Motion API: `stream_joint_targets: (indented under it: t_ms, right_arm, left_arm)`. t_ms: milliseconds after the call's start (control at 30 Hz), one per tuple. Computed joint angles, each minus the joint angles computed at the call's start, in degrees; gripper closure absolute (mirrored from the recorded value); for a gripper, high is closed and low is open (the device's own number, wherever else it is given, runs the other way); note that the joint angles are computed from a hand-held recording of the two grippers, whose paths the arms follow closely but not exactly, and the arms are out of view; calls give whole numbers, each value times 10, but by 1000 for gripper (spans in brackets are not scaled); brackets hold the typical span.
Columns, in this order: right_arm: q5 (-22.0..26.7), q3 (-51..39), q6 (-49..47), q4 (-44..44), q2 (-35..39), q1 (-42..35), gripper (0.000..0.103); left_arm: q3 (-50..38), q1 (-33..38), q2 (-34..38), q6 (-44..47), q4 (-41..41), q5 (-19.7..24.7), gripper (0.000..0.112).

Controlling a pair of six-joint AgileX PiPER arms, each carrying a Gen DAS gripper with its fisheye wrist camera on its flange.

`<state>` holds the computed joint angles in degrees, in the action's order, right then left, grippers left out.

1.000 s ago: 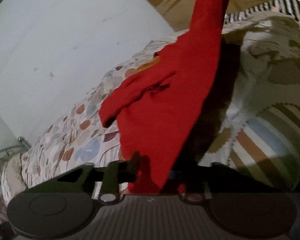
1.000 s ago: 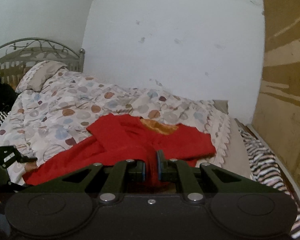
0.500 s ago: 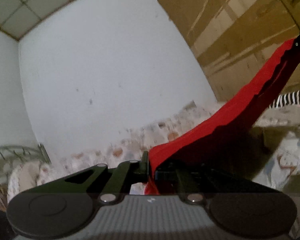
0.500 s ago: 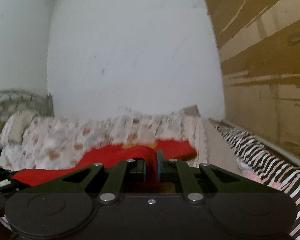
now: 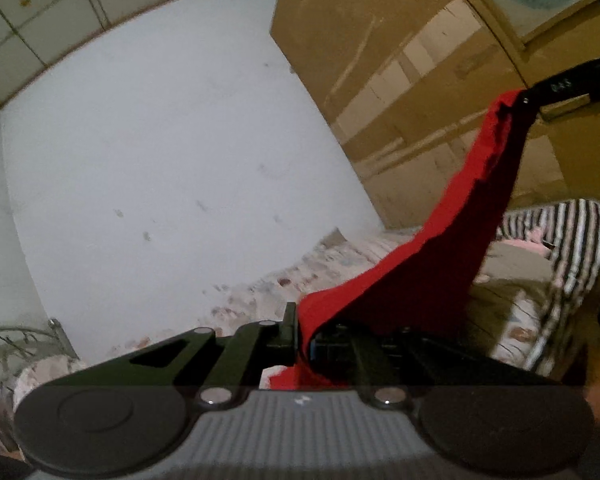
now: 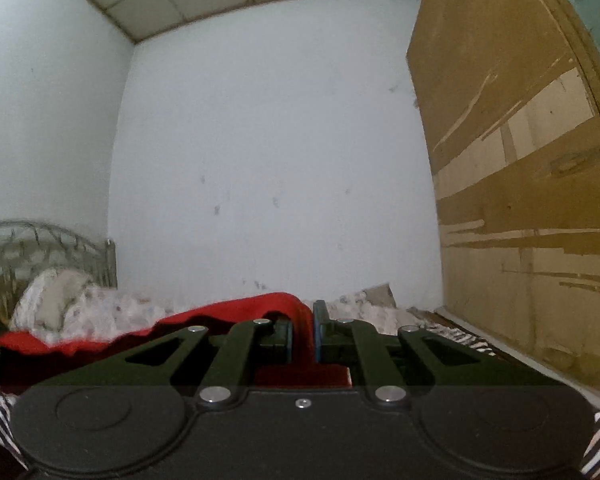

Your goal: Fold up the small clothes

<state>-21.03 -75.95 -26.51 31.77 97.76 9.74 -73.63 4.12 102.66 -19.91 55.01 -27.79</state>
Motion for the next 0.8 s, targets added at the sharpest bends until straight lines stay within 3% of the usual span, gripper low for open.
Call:
stream_joint_targets:
  t_ms: [167,300,433,533,700,800]
  right_arm:
    - [-22,35,3,81,-13,10,94]
    - [-13,64,-14,142,-24,12,94]
    - [-17,83,-79,211,-30,31,94]
    - [-21,95,-122,248,-34,46,94]
    - [-28,92,-160,265,-31,63,94]
    - [-25,90,-151,247,-28,66,94]
  left_arm:
    - [-2,9,2,-91,125,20,108]
    - [12,10,-3,-175,255,34,108]
    - [10,17,6,-332,401,21,108]
    - [33,18,3,-356,428,23,108]
    - [71,17,7,-301,403,43,107]
    - [65,12,24,-352,449,58,107]
